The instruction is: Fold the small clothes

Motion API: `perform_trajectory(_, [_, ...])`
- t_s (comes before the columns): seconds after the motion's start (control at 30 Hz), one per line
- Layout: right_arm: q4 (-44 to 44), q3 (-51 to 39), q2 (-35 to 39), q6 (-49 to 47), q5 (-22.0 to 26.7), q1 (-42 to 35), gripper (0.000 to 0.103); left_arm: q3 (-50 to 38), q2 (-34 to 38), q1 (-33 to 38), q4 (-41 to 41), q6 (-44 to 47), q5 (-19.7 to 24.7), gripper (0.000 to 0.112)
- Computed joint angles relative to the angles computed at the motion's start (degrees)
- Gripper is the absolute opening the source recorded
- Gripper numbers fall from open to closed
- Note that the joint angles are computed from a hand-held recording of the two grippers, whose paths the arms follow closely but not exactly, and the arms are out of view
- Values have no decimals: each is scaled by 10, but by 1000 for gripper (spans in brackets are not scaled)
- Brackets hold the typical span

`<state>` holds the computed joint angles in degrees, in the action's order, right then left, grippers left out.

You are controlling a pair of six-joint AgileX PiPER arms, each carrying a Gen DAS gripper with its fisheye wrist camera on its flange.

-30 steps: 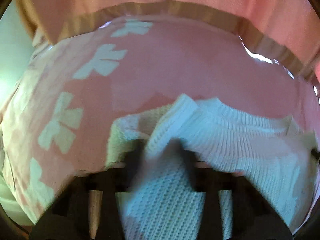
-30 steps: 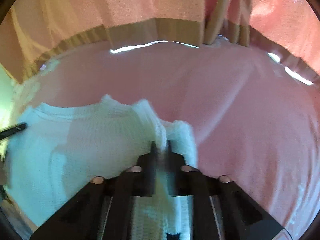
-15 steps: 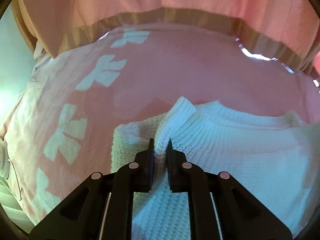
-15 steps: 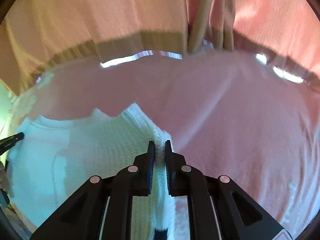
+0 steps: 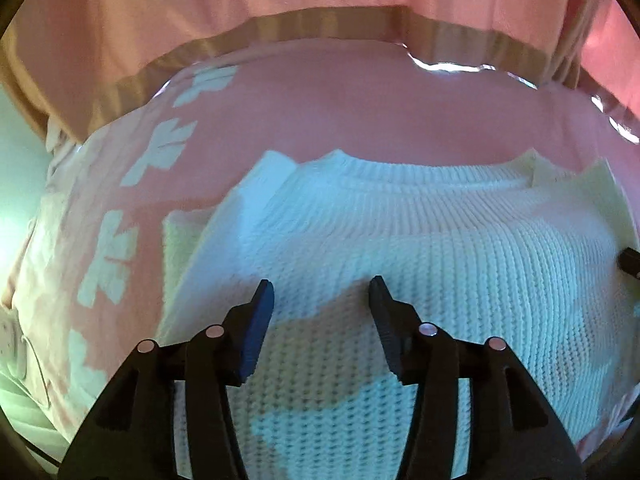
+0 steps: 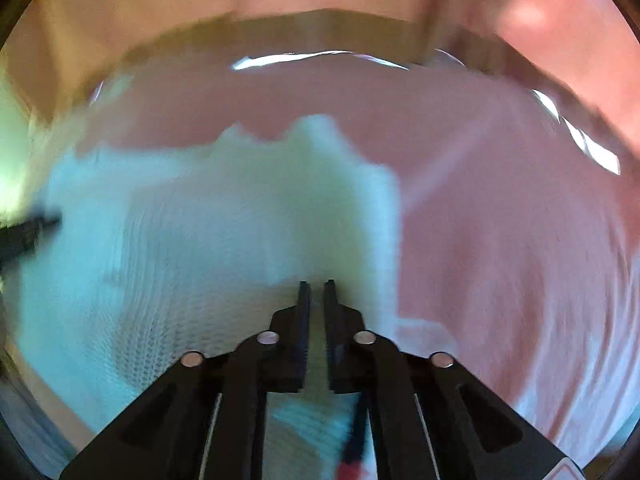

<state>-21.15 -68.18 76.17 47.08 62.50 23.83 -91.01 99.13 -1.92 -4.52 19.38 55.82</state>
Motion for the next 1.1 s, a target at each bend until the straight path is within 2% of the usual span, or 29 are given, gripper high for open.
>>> perform_trajectory(0.07, [-20,10,-31,16,1,10,14,13,-8,3,13,-5,-11,52])
perform_trajectory(0.13, [13,21,-45,-4,-25,14,14,13,-6,6,6,-5,-5,53])
perform_trajectory(0.2, [51,22,-30,-48,-41,35,12,18,-10,5,8,-6,-9,53])
perform_trajectory(0.23, [36,17,-13,-55,-24,53,5,18,-12,6,6,-4,-7,53])
perform_trajectory(0.27, [-3,12,13,-53,12,72,2,15,-12,11,-4,3,-1,53])
perform_trajectory(0.3, [-38,19,16,-36,26,85,2,15,-14,15,-10,8,1,53])
perform_trajectory(0.37, [-55,22,-4,-12,36,82,4,16,-20,27,-25,14,8,53])
perform_trajectory(0.4, [-55,26,-21,6,32,82,6,19,-26,33,-37,21,12,53])
perform_trajectory(0.43, [-44,30,-39,8,15,74,13,26,-34,37,-50,26,15,53])
perform_trajectory(0.47, [-11,31,-54,-2,-20,66,15,36,-44,39,-67,36,15,53])
perform_trajectory(0.53, [14,21,-44,-9,-54,81,15,64,-67,26,-77,47,7,53])
perform_trajectory(0.67, [86,-22,33,-89,-103,124,15,112,-85,-25,-51,41,3,53])
perform_trajectory(0.73, [71,-44,73,-88,-84,156,11,131,-95,-38,-28,30,-22,55])
perform_trajectory(0.8, [36,-40,84,-73,-56,164,10,138,-100,-34,-23,37,-28,59])
perform_trajectory(0.9, [49,14,20,-64,-49,111,8,121,-91,8,-60,69,-3,60])
perform_trajectory(0.93, [45,39,-2,-58,-50,100,1,117,-89,20,-66,76,1,60])
perform_trajectory(1.0, [72,90,-61,-57,-60,53,0,115,-88,42,-73,86,2,60])
perform_trajectory(1.03, [62,102,-77,-35,-42,41,0,115,-88,51,-77,91,2,60])
perform_trajectory(1.1, [68,135,-117,-15,-45,28,0,116,-91,69,-86,103,8,60])
